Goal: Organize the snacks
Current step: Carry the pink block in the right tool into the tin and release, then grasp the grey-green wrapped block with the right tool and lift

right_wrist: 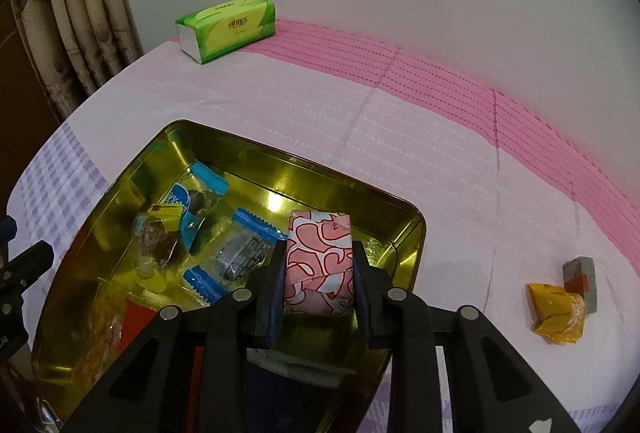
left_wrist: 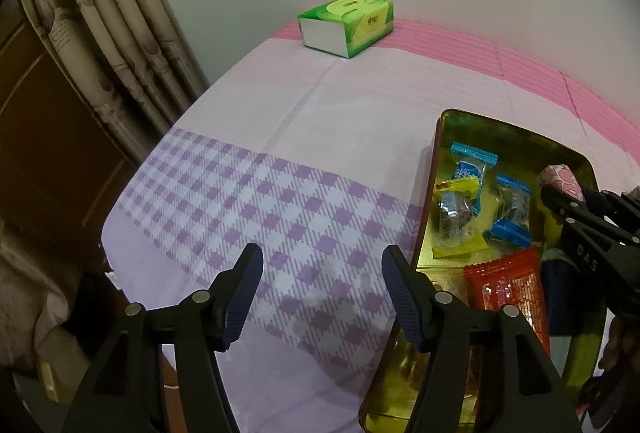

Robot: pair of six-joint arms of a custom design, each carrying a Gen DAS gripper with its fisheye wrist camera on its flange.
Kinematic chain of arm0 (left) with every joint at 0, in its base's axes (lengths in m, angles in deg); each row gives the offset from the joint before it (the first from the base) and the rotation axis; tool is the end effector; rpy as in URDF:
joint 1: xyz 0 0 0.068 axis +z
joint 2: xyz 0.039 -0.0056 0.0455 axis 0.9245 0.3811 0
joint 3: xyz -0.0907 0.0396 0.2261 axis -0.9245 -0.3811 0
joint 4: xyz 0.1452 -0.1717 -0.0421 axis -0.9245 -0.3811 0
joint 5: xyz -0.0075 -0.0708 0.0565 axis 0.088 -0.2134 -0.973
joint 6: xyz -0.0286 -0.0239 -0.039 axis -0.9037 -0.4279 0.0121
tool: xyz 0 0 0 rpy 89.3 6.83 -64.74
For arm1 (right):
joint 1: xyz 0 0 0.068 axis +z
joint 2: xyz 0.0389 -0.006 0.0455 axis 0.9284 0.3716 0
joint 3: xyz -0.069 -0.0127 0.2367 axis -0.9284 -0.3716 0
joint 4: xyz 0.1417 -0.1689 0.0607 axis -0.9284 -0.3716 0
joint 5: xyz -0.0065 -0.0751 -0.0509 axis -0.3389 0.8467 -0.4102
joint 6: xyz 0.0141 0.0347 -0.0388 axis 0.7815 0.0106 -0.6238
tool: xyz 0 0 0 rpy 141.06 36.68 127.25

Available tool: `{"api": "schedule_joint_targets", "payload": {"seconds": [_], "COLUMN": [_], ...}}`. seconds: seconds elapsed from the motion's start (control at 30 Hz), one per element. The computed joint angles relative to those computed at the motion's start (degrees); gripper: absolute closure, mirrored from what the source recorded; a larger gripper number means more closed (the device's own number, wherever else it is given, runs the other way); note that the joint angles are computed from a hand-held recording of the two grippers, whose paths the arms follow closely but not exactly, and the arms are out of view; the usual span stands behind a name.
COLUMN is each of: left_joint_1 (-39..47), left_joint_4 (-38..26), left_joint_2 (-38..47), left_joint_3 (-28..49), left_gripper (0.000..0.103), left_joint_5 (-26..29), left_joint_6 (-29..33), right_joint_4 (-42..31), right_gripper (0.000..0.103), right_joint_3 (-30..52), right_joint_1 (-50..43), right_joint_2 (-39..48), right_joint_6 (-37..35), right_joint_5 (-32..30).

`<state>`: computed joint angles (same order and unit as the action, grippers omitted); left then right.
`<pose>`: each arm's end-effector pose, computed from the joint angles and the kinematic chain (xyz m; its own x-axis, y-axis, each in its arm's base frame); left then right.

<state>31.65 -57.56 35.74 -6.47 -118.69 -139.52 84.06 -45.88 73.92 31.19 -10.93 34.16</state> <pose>0.1981 -0.1205 0.0596 -0.7241 -0.4605 -0.5135 -0.5935 0.7953 0.1237 0.2909 0.0370 0.0396 -0.6410 -0.5414 -0.5441 -0.5981 0.7965 -0.0880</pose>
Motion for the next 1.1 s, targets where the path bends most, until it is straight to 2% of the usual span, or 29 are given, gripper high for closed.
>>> {"api": "schedule_joint_targets", "payload": {"seconds": [0.33,0.5,0.8,0.97,1.1], "left_joint_1": [0.14,-0.08,-0.23,-0.28,-0.68], "left_joint_4": [0.12,-0.04,-0.95,-1.51,-2.63], "left_joint_2": [-0.19,0.13,0.1,0.27,0.9], "left_joint_3": [-0.12,-0.05,-0.18,0.04,0.93], "left_gripper": [0.04,0.04,0.04,0.04,0.04], "left_joint_5": [0.07,-0.14,-0.52,-0.57,-1.07], "left_joint_6": [0.23,-0.1,-0.45,-0.67,-0.62], "right_joint_4": [-1.9,-2.75,-5.4,-8.62,-11.46], "right_gripper": [0.075,0.066,0.063,0.061,0.06], "right_joint_3": [0.69,0.11,-1.09,4.86,13.72], "right_joint_1": [-0.02,-0.8,-7.36,-14.73,-20.65], "right_joint_2": [-0.01,-1.6,-8.26,-7.5,-2.88], "right_joint_6": [-0.01,-0.12,-3.25,-5.41,-5.66], "right_joint_5": [-0.66,-2.33,-8.57,-9.85,-9.33]}}
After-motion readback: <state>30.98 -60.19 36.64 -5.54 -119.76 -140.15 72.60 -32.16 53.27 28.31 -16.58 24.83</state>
